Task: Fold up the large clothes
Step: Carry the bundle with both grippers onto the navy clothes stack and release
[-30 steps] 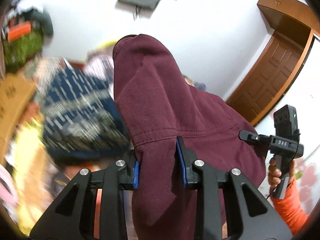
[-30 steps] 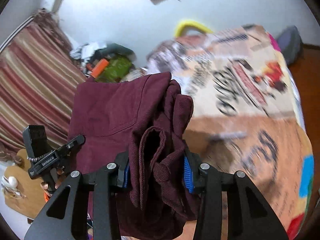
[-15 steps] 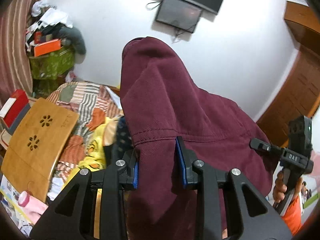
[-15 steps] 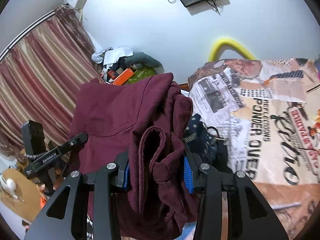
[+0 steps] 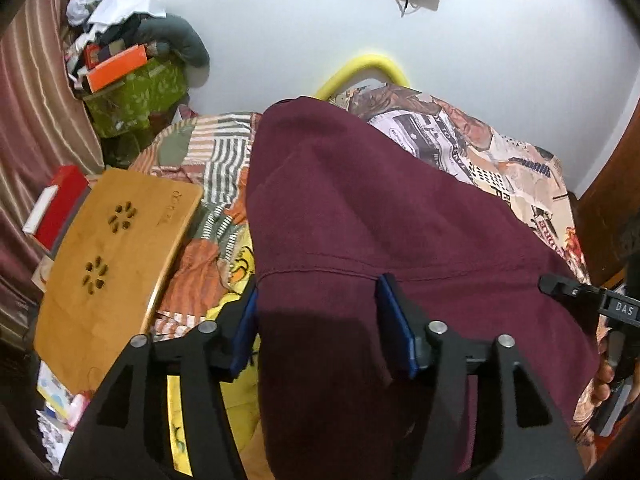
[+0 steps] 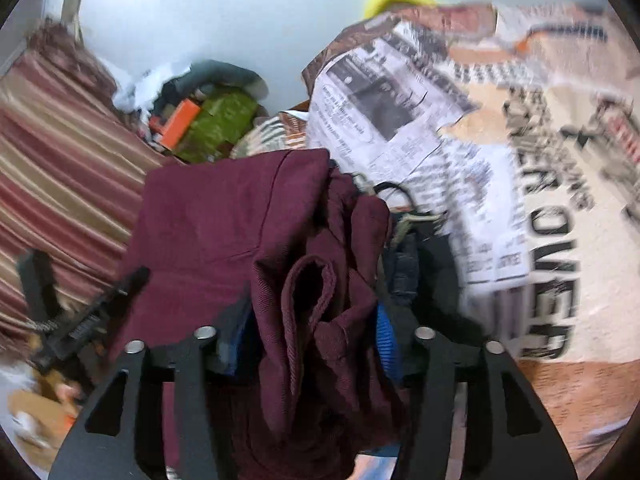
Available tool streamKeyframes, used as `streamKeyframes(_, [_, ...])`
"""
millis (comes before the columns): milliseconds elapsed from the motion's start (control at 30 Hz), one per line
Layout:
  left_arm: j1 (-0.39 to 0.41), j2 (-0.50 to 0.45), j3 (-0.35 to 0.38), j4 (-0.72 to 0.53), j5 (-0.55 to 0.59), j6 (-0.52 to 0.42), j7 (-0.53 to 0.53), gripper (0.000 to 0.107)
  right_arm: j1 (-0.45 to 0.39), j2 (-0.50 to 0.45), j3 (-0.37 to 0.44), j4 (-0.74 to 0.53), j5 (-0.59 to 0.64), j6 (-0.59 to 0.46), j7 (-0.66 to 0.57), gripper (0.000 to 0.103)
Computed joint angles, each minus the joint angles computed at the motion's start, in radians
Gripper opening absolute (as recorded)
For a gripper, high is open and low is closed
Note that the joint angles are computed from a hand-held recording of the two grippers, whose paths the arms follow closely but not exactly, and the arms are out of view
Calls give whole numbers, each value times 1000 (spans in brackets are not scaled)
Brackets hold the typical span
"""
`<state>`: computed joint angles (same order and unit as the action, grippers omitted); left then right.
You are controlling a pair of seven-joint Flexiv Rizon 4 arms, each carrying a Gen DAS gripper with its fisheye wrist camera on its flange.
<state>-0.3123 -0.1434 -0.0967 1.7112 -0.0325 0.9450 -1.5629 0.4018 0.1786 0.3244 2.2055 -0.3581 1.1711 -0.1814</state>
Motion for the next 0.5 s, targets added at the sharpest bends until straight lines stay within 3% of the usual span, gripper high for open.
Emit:
streamKeyframes(100, [-28, 28, 18, -27, 169, -24, -82, 60, 21, 45, 33, -62, -53, -220, -30, 56])
streamKeyframes(200, [-40, 85, 13, -8, 251, -41, -116, 61, 37, 82, 53, -84, -84, -304, -59, 56])
streamKeyframes(500, [-53, 368, -18, 186, 52, 38, -91, 61, 53, 236, 162, -112, -201, -412, -10, 56])
